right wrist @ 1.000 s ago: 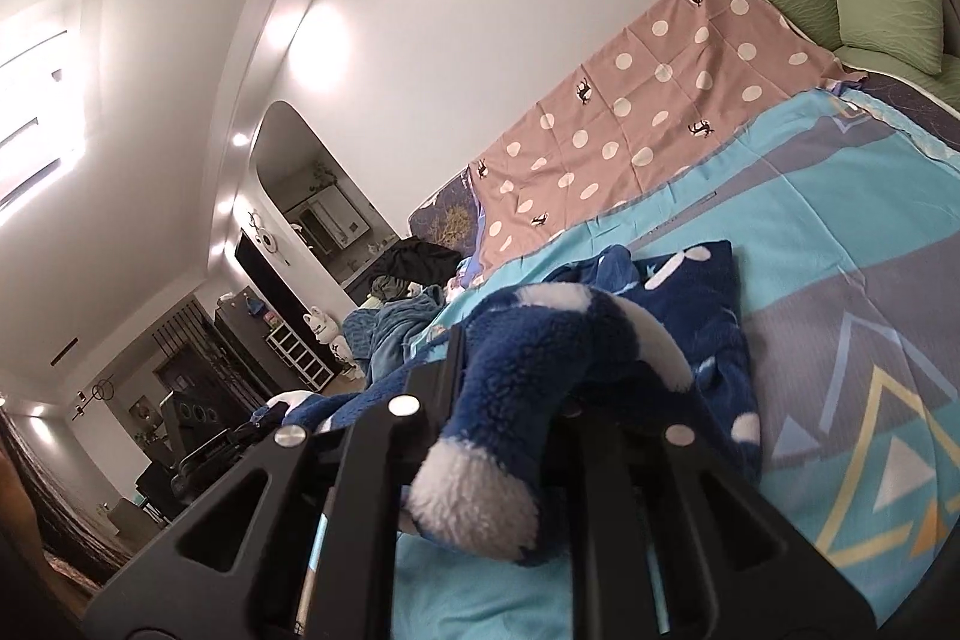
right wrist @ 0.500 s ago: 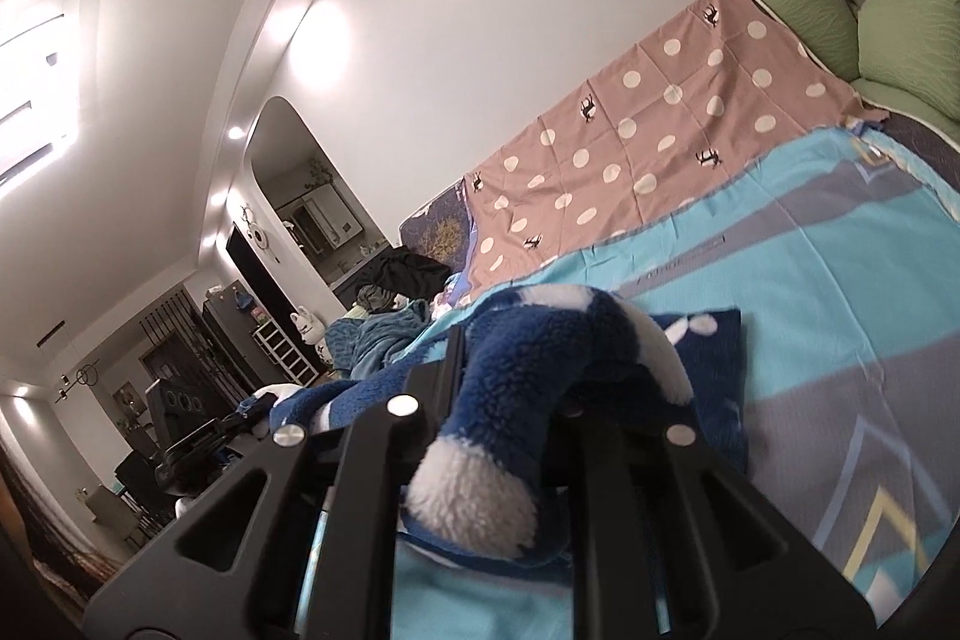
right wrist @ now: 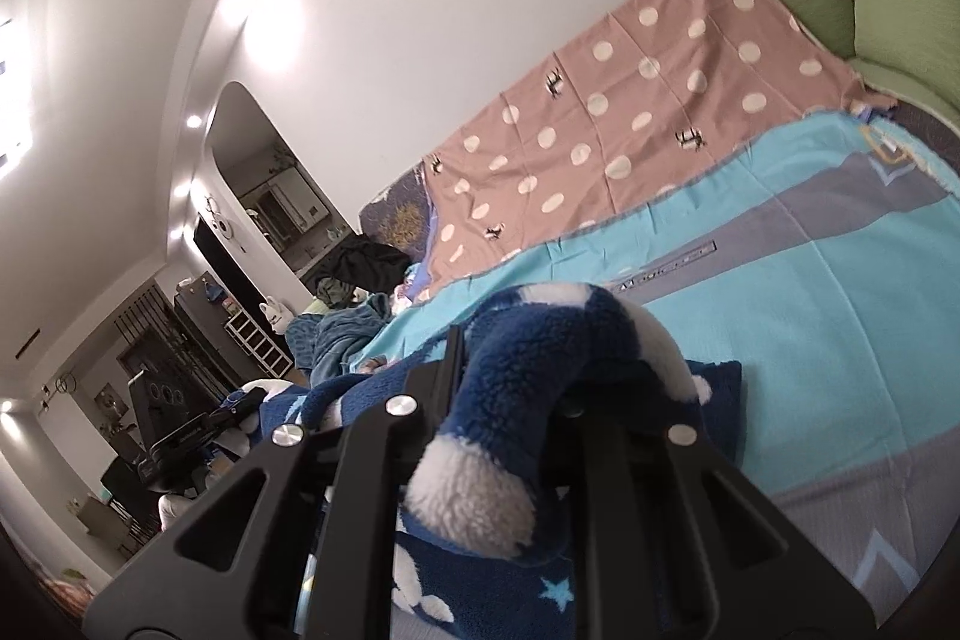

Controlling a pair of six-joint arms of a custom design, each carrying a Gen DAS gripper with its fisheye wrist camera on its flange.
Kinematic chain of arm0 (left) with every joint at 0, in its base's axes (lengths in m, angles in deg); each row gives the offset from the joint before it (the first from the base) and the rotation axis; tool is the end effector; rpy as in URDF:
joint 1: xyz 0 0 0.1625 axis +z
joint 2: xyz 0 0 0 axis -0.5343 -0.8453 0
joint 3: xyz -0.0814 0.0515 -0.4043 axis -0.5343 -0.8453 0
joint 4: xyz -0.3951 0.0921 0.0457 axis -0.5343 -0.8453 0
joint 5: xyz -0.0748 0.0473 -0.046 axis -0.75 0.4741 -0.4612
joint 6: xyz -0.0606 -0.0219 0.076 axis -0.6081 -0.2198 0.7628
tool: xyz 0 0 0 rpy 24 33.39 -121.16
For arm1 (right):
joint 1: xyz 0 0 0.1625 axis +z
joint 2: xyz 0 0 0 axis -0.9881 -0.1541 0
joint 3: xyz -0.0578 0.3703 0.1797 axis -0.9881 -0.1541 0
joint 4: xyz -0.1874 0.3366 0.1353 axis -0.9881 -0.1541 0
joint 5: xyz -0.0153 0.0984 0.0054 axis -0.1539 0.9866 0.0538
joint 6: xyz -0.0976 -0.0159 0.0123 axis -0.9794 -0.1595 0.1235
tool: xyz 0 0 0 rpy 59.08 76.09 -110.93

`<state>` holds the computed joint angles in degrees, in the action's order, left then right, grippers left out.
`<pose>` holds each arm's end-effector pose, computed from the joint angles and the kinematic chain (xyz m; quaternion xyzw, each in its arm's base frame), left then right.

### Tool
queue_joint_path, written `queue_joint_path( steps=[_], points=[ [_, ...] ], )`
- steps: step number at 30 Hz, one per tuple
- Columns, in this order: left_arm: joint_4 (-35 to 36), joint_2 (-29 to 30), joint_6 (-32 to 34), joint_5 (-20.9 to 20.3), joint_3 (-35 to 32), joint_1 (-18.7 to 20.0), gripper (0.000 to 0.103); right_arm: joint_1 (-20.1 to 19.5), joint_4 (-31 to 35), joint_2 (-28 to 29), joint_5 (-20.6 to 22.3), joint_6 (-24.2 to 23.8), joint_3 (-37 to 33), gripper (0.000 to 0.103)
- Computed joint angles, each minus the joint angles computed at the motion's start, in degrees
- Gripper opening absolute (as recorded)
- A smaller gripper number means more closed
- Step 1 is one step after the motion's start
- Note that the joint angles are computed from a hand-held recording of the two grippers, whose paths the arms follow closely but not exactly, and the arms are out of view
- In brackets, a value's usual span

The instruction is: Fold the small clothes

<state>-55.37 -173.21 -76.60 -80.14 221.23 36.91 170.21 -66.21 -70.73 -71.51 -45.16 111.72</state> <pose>-0.3047 -0.2516 0.2535 0.0634 0.8143 -0.5532 0.1640 0.1691 -0.4488 0.4088 -0.2902 0.9015 -0.2872 0.1433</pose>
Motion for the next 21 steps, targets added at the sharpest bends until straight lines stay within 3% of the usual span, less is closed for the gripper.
queue_joint_path(
  steps=[3,6,9,11,13,16,19,21],
  points=[
    [-9.5,1.1,7.2,-0.9,1.7,5.6,0.016,1.1,-3.0,6.0,-5.0,1.7,-1.8,0.015],
    [-22.1,4.2,15.4,-4.8,3.5,13.2,0.016,1.4,-3.6,12.3,-10.6,3.6,-4.0,0.016],
    [-31.7,6.5,18.8,-8.7,5.4,18.6,0.017,0.5,-3.9,15.4,-13.9,5.6,-4.5,0.019],
    [-36.8,6.2,20.5,-9.2,7.3,19.0,0.019,-0.1,-2.8,15.8,-13.7,6.1,-4.9,0.020],
    [-37.4,5.2,20.7,-9.0,8.0,18.2,0.020,-0.2,-1.7,15.4,-13.1,6.0,-5.2,0.023],
    [-32.2,4.0,17.8,-8.6,7.5,16.5,0.024,0.5,-1.9,14.5,-13.6,4.7,-4.6,0.042],
    [-29.7,3.1,15.7,-8.5,7.5,14.0,0.038,1.2,-1.3,13.3,-13.9,3.2,-4.0,0.042],
    [-27.0,2.2,13.5,-8.6,7.4,12.3,0.040,0.9,-0.3,12.5,-13.1,2.5,-3.7,0.029]
  ],
)
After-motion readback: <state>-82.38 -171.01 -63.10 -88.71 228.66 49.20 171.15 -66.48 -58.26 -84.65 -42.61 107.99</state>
